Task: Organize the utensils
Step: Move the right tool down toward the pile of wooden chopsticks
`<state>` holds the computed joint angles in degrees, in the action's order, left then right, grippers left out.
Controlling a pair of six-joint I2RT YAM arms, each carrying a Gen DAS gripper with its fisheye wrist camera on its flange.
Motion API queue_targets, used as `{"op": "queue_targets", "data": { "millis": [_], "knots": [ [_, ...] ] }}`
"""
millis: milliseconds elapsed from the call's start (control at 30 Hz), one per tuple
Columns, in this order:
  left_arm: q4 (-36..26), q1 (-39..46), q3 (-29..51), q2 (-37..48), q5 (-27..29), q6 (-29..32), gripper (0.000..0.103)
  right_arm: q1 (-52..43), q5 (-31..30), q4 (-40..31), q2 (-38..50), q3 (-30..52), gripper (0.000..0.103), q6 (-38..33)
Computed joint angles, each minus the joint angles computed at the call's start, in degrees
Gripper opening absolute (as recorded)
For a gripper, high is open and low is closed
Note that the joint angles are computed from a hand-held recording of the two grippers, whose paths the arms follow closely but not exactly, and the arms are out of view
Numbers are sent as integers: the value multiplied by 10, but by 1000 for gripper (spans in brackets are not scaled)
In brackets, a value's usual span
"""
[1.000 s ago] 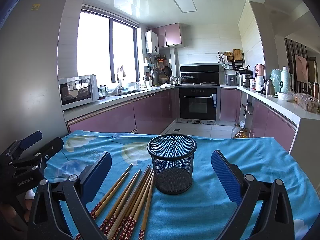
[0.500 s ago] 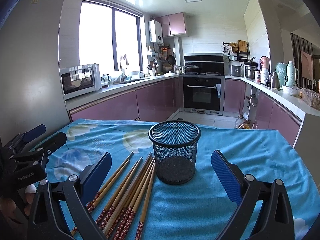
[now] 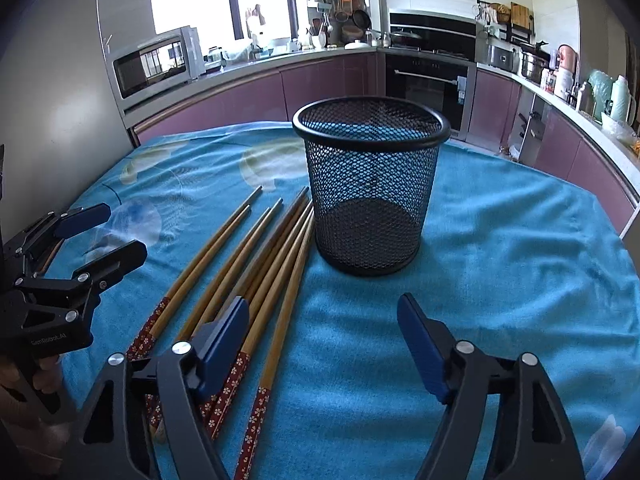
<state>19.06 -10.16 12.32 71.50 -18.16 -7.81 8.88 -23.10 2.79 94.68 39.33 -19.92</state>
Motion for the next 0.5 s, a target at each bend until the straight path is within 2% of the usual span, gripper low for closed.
{"op": "queue_targets", "data": {
  "millis": [133, 267, 500],
  "knots": [
    [-16, 17, 39, 66, 32, 10, 70, 14, 16, -24, 25, 23, 50, -7],
    [-37, 31, 73, 119, 45, 18, 63, 17, 25, -40, 32, 36, 44, -14],
    [-30, 64, 97, 158, 101, 38, 62, 20, 31, -56, 42, 53, 44, -23]
  ]
}}
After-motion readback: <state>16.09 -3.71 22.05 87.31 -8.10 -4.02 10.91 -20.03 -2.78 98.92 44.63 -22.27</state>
